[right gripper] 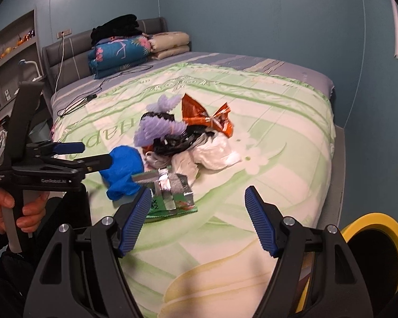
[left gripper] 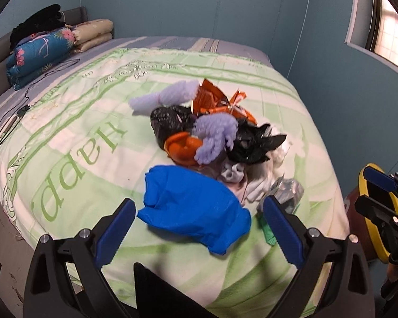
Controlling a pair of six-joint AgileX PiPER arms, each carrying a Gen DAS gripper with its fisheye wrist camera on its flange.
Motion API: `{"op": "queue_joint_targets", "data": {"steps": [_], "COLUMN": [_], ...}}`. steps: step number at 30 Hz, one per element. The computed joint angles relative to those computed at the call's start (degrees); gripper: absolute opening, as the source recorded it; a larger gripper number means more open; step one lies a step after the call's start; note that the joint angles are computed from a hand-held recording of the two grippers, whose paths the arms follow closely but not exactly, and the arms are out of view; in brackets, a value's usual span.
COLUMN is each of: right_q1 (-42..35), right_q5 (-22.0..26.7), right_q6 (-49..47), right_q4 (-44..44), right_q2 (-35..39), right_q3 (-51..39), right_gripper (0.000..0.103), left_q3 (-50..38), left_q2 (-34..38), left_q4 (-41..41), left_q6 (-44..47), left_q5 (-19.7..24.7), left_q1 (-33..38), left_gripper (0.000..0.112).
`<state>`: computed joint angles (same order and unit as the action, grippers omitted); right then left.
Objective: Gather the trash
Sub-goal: 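Grasp the blue glove with the left tool while the right tool grasps the foil wrapper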
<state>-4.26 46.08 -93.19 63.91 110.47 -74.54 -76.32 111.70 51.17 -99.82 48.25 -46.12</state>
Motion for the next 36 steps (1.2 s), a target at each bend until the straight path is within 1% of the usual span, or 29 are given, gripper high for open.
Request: {"op": "queue_joint_targets", "data": {"steps": [7,12,14,19,20,21,22,26,28,30,34,36], "right_q1": [2.6,4.7,5.5,7.2,7.7,8.1,8.4,10.4,11.2,12.0,13.1,13.5], "right_q5": [-0.9,-1.4,-1.6,-2.2,-2.2,-2.1,-2.0,-2.3,-1.7,-0.8,-1.3,-0.6], "right_q6": [0.8,3.9,5.1,7.6,8.5,9.3,9.8,13.2,15.6,18.2,19.6,20.5], "right_q4": [-2.1,-5.0,-6.2,-8.2,-8.9,-9.7,-10.2,-13.2,-15.0,-16.8,-17.4,-18.0], "right_q2": [2.9,5.7,6.8,9.1,9.7,10.2,10.5,12.5,13.7,15.2,15.8,16.2], "right_q3": [-0.9,-3.2,-4.2,-7.0,-7.9,-8.6,-9.1,-12.2,-14.3,-16.8,-17.7,-18.4], "right_gripper": [0.069,0.069,0.069,0.069,0.067,0.066,0.063,0.061,0.057,0.054,0.039,0.036], "left_q3": [-0.2,-1.3,-2.6,-3.6,-3.8,-4.0,-4.0,-3.2,-3.2,-2.7,-0.2,0.7], "left_q2": [1.9,3.5,4.7,6.2,6.4,6.6,6.8,6.5,6.7,6.7,5.4,4.9], "left_q4": [-2.8,-5.0,-6.1,-7.7,-7.8,-8.0,-8.2,-9.1,-9.6,-10.1,-9.7,-8.8], "left_q6": [0.7,3.3,4.9,6.3,6.5,6.8,7.1,7.5,8.3,8.3,6.6,5.2], "left_q5": [-1.6,-1.9,-1.3,-2.6,-2.5,-2.4,-2.6,-3.9,-3.6,-3.6,-6.1,-6.5], "left_q1": [2.5,4.0,4.6,7.1,7.4,7.8,8.4,10.1,10.6,11.1,12.1,12.2], "left_gripper": [0.093,0.093,0.093,0.093,0.093,0.091,0.086,0.079,0.071,0.068,0.054,0.048]}}
